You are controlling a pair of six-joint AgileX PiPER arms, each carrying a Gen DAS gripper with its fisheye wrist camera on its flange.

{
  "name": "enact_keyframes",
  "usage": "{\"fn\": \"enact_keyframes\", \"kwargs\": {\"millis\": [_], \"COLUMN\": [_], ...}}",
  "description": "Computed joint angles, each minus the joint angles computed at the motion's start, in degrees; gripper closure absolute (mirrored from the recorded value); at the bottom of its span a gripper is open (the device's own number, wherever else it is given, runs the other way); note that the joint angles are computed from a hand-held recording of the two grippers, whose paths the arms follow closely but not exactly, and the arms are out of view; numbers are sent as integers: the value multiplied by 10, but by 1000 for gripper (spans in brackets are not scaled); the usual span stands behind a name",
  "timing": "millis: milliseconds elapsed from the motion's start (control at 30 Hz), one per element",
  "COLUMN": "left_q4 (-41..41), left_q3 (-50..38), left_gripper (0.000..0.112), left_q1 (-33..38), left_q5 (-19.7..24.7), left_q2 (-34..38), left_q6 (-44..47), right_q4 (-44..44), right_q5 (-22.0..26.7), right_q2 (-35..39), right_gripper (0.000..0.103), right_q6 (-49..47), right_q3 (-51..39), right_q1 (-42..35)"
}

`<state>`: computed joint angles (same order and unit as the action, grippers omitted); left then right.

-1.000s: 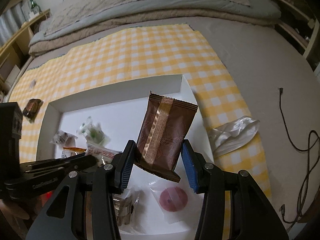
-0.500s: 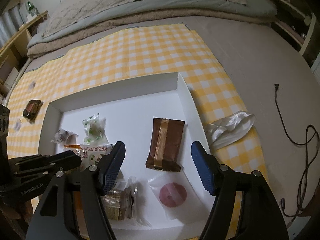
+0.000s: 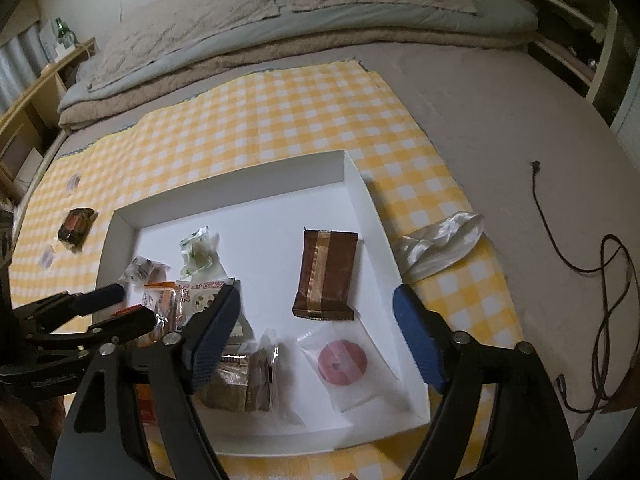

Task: Organize snacks
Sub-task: 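Open the right tool to drop the bar while the left tool releases the white packet, then withdraw both open tools from the box toward the dark red-label cake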

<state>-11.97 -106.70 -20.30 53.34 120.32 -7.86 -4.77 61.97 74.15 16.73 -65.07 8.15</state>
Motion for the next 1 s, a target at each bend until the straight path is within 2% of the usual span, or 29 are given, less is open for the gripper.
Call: {"fn": "enact_keyframes", "kwargs": {"millis": [33, 133, 167, 533, 1000], "left_q4": [1, 10, 13, 57, 57], "left_q3": [5, 34, 46, 93, 163], "left_gripper": [26, 12, 9, 9, 9], "left_q1": [0, 2, 4, 24, 133], "left_q5": [-3, -20, -26, -19, -19], "left_q2": [-6, -33, -45, -121, -241], "left_q6": [0, -3, -4, -1, 45], "right_q4": [-6, -23, -33, -67, -123], "right_q5": [2, 0, -1, 27, 38], "right_q2": [-4, -20, -26, -41, 3], "right_gripper": [15, 1, 0, 0, 0], "right_q6": [4, 19, 28, 73, 171], "right_q3": [0, 1, 2, -20, -89], "right_q1": [3, 13, 19, 63, 187]}}
